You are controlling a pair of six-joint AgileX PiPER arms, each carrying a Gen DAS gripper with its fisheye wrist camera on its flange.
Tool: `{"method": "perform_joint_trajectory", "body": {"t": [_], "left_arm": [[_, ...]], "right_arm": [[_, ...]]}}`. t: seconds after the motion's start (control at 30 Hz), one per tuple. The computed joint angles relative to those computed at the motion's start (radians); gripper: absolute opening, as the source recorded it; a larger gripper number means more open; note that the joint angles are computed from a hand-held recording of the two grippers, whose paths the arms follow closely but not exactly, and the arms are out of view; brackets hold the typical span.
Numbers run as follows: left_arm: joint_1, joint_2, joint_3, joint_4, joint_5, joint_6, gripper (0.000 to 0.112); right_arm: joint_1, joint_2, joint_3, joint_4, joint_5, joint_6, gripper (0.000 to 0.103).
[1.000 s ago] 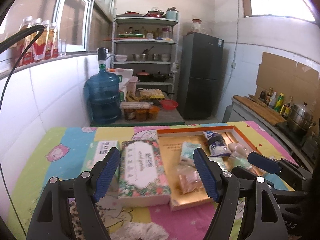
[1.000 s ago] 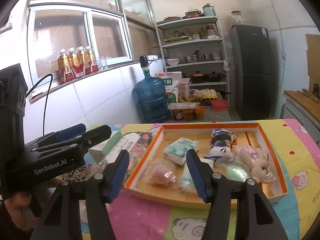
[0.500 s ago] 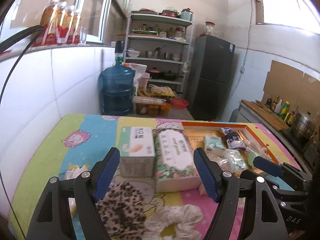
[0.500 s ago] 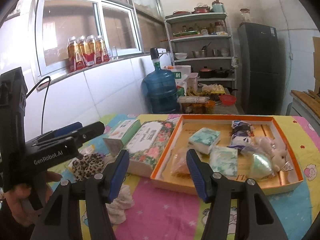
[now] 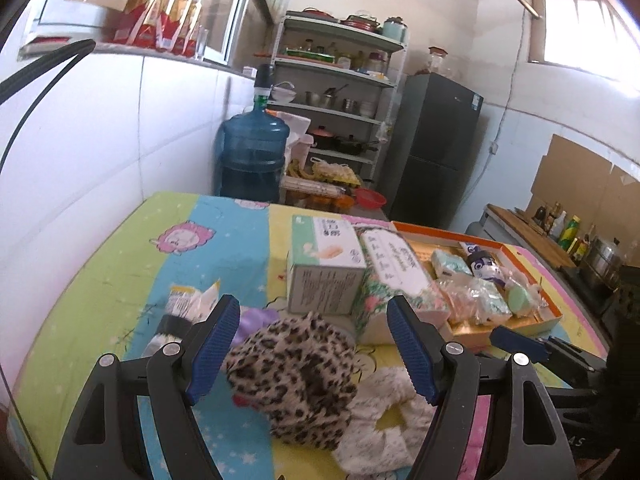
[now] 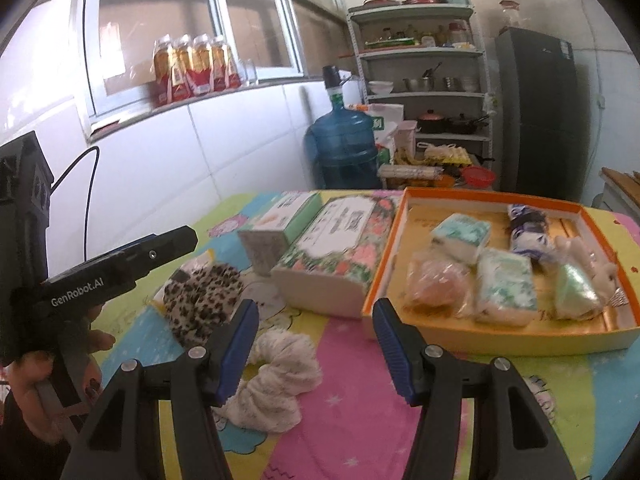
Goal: Organize soft objects
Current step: 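Withdraw both tools from the box back toward the pile, then grasp the leopard-print scrunchie with the left tool while the right tool grasps the white cloth scrunchie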
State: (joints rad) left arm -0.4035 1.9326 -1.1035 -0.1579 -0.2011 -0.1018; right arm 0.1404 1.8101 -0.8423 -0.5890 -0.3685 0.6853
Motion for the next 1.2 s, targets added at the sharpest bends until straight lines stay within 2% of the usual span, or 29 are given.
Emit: {"method": "perform_joint_trajectory", "body": {"t": [0.13, 0.3, 0.4, 0.8, 0.87, 0.9, 0.97, 1.03, 1.13, 1.2], "left_arm": [[0.011, 0.013, 0.039, 0.105, -0.038, -0.105, 0.077], [0.025, 0.045, 0.05, 0.176, -0.049, -0.188, 0.077], [0.039, 0.062, 0.055, 0.272, -0.058, -0.286, 0.077], [0.061, 0.125, 0.045, 0.448, -0.087, -0.469, 0.077], [0.058, 0.126, 0.046, 0.444, -0.088, -0.46, 0.069], [0.056, 0.128, 0.045, 0.432, -0.083, -0.445, 0.061], [0.054, 0.128, 0.046, 0.412, -0.079, -0.417, 0.049], [0.05, 0.127, 0.053, 0.39, -0.087, -0.393, 0.037], [0.053, 0.117, 0.076, 0.381, -0.116, -0.383, 0.027], [0.055, 0.105, 0.093, 0.381, -0.132, -0.385, 0.023]], "right_arm": [[0.021, 0.025, -0.007, 0.002, 0.005, -0.002, 0.059], [0.036, 0.058, -0.021, -0.023, 0.015, 0.02, 0.059], [0.043, 0.075, -0.03, -0.05, 0.02, 0.046, 0.059], [0.049, 0.138, -0.085, -0.192, 0.042, 0.191, 0.059], [0.048, 0.144, -0.092, -0.224, 0.046, 0.223, 0.059], [0.046, 0.146, -0.095, -0.244, 0.047, 0.244, 0.059], [0.043, 0.149, -0.101, -0.281, 0.048, 0.282, 0.052], [0.045, 0.152, -0.109, -0.288, 0.056, 0.291, 0.033], [0.04, 0.147, -0.098, -0.281, 0.034, 0.28, 0.022], [0.04, 0.142, -0.094, -0.268, 0.028, 0.268, 0.019]]}}
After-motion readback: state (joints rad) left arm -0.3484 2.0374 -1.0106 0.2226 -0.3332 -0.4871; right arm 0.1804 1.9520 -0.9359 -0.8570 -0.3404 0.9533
